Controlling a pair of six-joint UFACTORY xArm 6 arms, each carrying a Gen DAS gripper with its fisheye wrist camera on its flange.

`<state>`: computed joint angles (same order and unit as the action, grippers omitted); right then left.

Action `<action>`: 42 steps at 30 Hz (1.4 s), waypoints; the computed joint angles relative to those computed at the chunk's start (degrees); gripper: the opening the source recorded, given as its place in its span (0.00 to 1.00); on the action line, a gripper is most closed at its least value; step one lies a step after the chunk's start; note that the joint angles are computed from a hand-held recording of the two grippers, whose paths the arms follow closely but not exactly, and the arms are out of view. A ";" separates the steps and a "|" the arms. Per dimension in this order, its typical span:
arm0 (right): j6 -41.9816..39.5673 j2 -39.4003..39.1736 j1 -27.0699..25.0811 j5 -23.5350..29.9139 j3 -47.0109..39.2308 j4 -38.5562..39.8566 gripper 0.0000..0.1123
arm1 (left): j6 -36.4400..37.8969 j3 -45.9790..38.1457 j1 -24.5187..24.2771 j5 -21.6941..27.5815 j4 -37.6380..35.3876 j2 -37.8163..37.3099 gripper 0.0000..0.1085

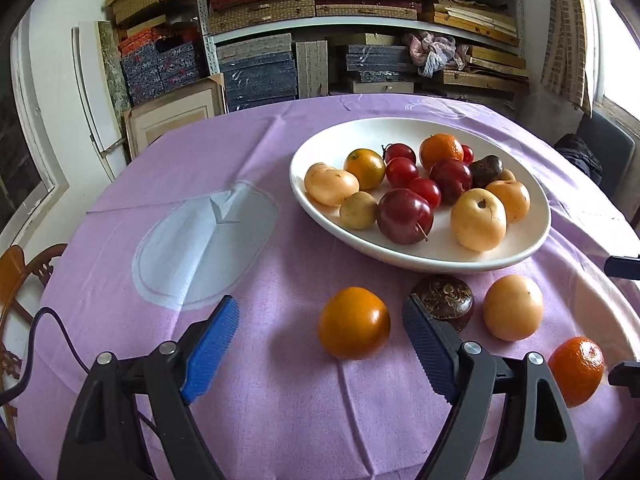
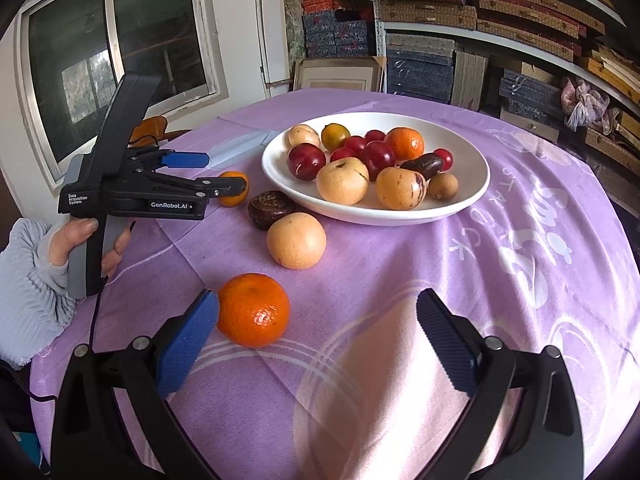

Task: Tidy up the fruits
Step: 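Move the left tool to an orange and close on it, then close the right tool on a tangerine while the left tool lifts the orange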

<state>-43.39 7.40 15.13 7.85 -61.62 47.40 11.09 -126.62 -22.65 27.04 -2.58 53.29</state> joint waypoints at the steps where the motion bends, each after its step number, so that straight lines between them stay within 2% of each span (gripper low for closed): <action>1: -0.06 -0.01 -0.06 0.12 -0.02 0.17 0.87 | 0.30 -0.07 -0.09 0.13 0.15 0.04 0.76; 2: 0.11 0.00 -0.12 0.16 -0.03 0.06 0.87 | 0.51 -0.10 -0.21 0.24 0.52 0.09 0.74; 4: 0.26 0.00 -0.10 0.10 0.02 -0.01 0.87 | 1.52 -1.46 -0.48 1.49 0.58 0.86 0.62; 6: 0.23 -0.01 -0.11 0.12 0.02 -0.05 0.87 | 2.11 -3.03 -0.59 2.96 0.50 1.76 0.56; 12: -0.09 -0.01 -0.12 0.40 -0.03 -0.05 0.87 | 2.52 -7.35 -0.44 4.65 -0.92 4.29 0.53; 16: -0.32 0.09 0.05 0.45 -0.11 0.00 0.87 | 4.67 -7.75 -0.53 4.99 -2.79 4.44 0.39; 18: -0.77 0.14 0.16 0.50 -0.17 0.28 0.87 | 5.87 -7.19 -0.62 4.72 -3.73 4.12 0.34; 20: -0.86 0.10 0.28 0.63 -0.15 0.17 0.87 | 6.20 -5.96 -0.74 4.20 -3.91 3.43 0.34; 22: -1.48 -0.16 0.43 0.55 0.11 0.73 0.87 | 6.75 -2.62 -0.83 3.14 -4.54 1.50 0.35; 25: -3.86 -0.36 0.67 1.09 0.03 3.09 0.87 | 6.88 7.21 -0.93 -0.69 -4.43 -4.19 0.35; 28: -5.34 -0.44 1.29 1.64 -0.05 3.96 0.87 | 10.68 16.83 -0.87 -3.05 -9.50 -10.32 0.34; 32: -1.67 0.01 2.42 0.19 0.10 -1.24 0.86 | 17.79 28.71 -1.19 -7.96 -18.16 -17.71 0.34; 35: 2.96 1.05 2.63 1.06 -0.77 -6.50 0.86 | 23.47 31.96 -1.61 -8.36 -25.15 -20.04 0.34; 39: 11.26 2.35 2.93 0.71 -1.35 -16.84 0.83 | 23.95 31.92 -2.04 -7.28 -24.49 -19.90 0.33; 41: 14.76 3.52 2.50 2.98 -2.92 -20.52 0.70 | 24.41 31.61 -1.98 -6.88 -25.26 -19.73 0.33; 42: 16.42 4.11 2.22 4.15 -3.69 -22.06 0.67 | 24.10 31.15 -1.86 -6.20 -25.14 -19.47 0.33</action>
